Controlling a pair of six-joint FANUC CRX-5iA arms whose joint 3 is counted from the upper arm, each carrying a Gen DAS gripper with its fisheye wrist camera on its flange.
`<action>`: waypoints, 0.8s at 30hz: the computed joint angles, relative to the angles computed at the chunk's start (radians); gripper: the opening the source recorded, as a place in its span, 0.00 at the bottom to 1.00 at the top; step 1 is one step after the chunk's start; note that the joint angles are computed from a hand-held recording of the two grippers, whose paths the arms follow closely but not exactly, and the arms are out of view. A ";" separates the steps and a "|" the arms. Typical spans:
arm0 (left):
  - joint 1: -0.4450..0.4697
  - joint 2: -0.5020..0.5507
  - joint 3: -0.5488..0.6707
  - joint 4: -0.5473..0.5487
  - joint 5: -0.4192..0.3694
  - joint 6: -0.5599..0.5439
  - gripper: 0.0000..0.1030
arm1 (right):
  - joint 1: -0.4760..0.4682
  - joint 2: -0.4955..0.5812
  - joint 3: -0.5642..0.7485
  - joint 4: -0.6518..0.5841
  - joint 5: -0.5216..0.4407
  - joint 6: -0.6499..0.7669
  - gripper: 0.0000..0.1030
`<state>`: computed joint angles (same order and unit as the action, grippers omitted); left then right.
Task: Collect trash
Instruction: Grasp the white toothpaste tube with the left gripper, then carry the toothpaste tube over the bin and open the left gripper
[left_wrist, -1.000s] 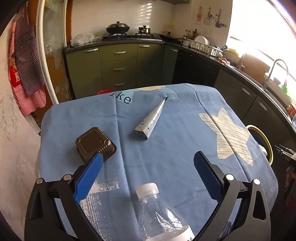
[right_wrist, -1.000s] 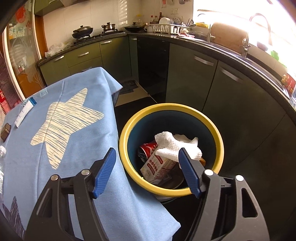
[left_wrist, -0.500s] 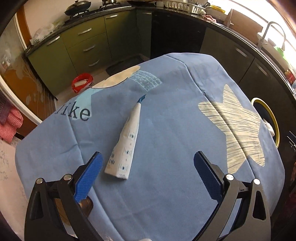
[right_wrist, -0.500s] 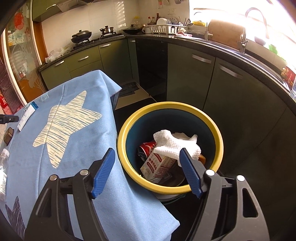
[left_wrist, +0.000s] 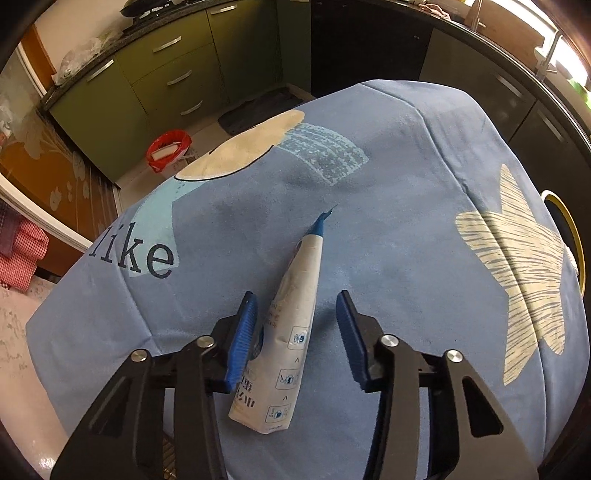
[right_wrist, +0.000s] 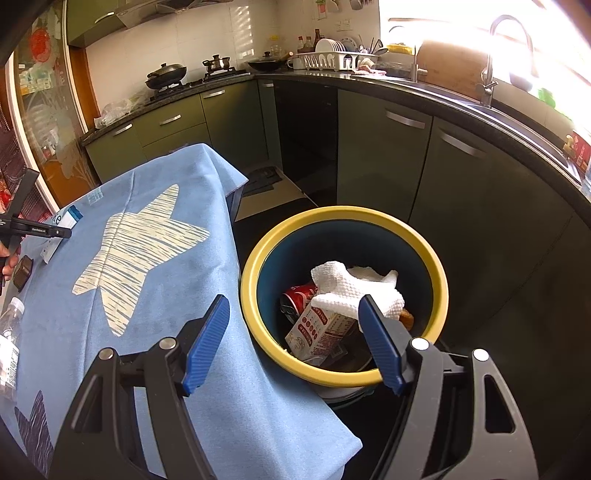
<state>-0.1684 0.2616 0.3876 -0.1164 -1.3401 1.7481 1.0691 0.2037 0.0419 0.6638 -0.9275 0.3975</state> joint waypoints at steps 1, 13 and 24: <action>0.001 0.002 -0.001 0.000 0.001 0.002 0.34 | 0.000 0.001 0.000 0.001 0.000 -0.001 0.67; -0.034 -0.063 -0.036 0.002 0.015 0.002 0.22 | 0.008 -0.007 -0.004 0.009 0.010 -0.005 0.67; -0.185 -0.066 0.081 0.023 -0.034 -0.033 0.22 | 0.010 -0.055 -0.059 0.053 0.031 -0.044 0.67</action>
